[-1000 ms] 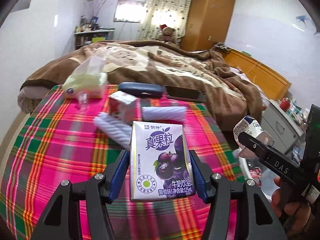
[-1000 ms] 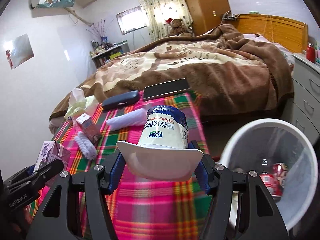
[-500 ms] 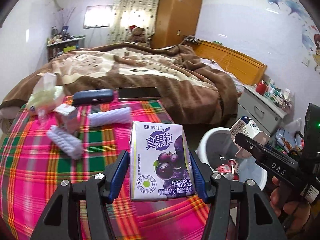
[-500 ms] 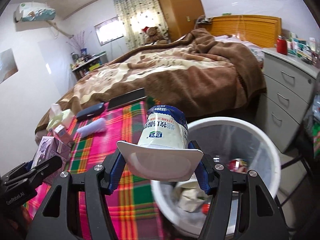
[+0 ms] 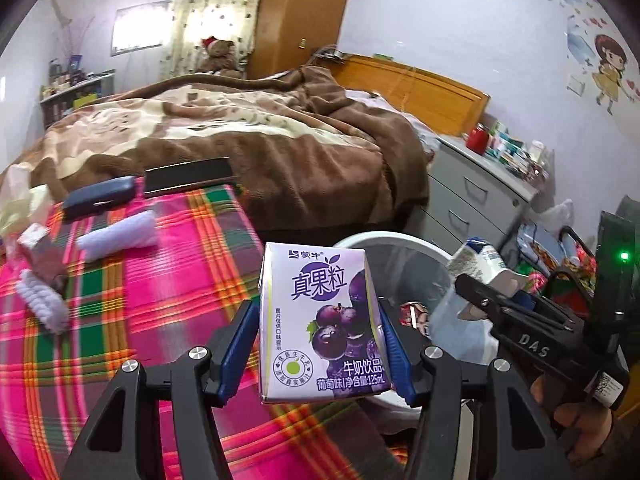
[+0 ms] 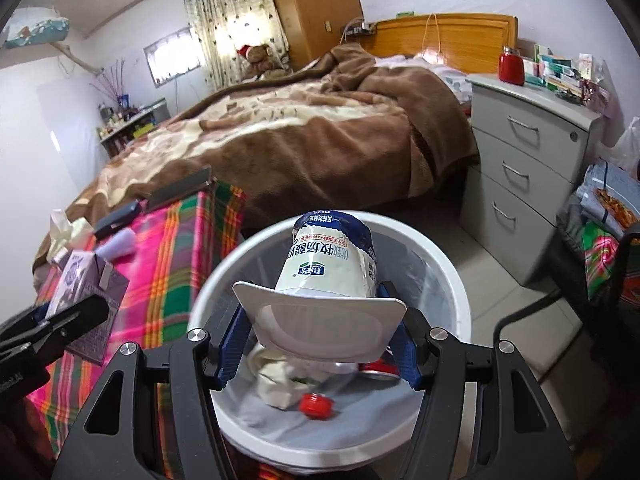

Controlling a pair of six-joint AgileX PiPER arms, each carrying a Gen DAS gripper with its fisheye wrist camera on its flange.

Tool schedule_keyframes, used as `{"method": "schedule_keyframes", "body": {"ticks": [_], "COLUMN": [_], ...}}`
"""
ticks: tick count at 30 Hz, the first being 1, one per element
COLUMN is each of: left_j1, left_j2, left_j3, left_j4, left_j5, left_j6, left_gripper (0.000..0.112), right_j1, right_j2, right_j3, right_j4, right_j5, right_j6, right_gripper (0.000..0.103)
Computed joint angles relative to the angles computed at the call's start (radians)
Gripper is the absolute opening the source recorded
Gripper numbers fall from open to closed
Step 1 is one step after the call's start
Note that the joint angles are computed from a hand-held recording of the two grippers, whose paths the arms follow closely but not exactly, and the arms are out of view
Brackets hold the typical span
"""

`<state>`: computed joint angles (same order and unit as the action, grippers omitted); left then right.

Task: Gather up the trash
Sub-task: 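Carry the yogurt cup and juice carton over the bin and release both inside, then move both open tools back toward the foam nets and cartons on the cloth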

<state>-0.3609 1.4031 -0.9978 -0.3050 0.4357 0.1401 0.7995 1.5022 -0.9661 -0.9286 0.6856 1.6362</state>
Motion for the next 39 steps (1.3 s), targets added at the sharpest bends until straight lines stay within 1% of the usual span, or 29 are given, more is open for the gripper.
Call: {"method": "schedule_keyframes", "body": {"ticks": [2,7,10,13,14,15,16,17,18,19,21,25,33,35,38,39], "left_j1": [-0.026,-0.068,-0.094,-0.109,-0.116,-0.119,-0.121,-0.117,-0.115,-0.111,-0.111,-0.102,-0.084,-0.069,-0.068,-0.061], "left_j2": [0.033,0.088,0.122,0.148,0.159,0.165,0.168,0.171,0.172,0.172,0.168,0.153,0.104,0.090,0.060,0.051], "left_j3": [-0.021,-0.054,-0.073,-0.086,-0.095,-0.099,-0.100,-0.097,-0.097,-0.095,-0.089,-0.080,-0.042,-0.033,-0.014,-0.006], "left_j4": [0.007,0.027,0.053,0.060,0.087,0.112,0.120,0.093,0.072,0.050,0.072,0.061,0.076,0.045,0.105,0.090], "left_j5": [-0.001,-0.003,-0.011,-0.024,-0.020,-0.020,-0.023,-0.029,-0.028,-0.028,-0.035,-0.034,-0.036,-0.031,-0.037,-0.039], "left_j6": [-0.011,-0.036,-0.069,-0.075,-0.100,-0.128,-0.138,-0.115,-0.096,-0.074,-0.096,-0.092,-0.100,-0.073,-0.124,-0.108], "left_gripper": [0.059,0.060,0.060,0.060,0.060,0.060,0.064,0.067,0.069,0.070,0.070,0.070,0.070,0.070,0.070,0.070], "right_j1": [-0.017,-0.034,-0.062,-0.069,-0.071,-0.073,-0.069,-0.067,-0.069,-0.073,-0.073,-0.069,-0.043,-0.033,-0.012,-0.006], "right_j2": [0.003,-0.003,-0.017,-0.020,-0.021,-0.019,-0.020,-0.024,-0.026,-0.028,-0.031,-0.033,-0.031,-0.029,-0.031,-0.030], "right_j3": [0.006,0.025,0.047,0.051,0.051,0.051,0.053,0.058,0.061,0.064,0.066,0.064,0.044,0.037,0.033,0.031], "right_j4": [0.026,0.069,0.097,0.109,0.120,0.120,0.112,0.101,0.097,0.093,0.093,0.087,0.065,0.062,0.042,0.038], "right_j5": [-0.011,-0.005,-0.032,-0.026,-0.019,-0.016,-0.006,-0.004,-0.009,-0.015,-0.019,-0.018,0.005,0.017,0.024,0.027], "right_j6": [-0.029,-0.088,-0.124,-0.150,-0.161,-0.160,-0.148,-0.138,-0.136,-0.135,-0.133,-0.122,-0.091,-0.088,-0.061,-0.054], "right_gripper": [0.063,0.063,0.063,0.063,0.063,0.063,0.065,0.070,0.070,0.071,0.071,0.071,0.071,0.071,0.071,0.071]}}
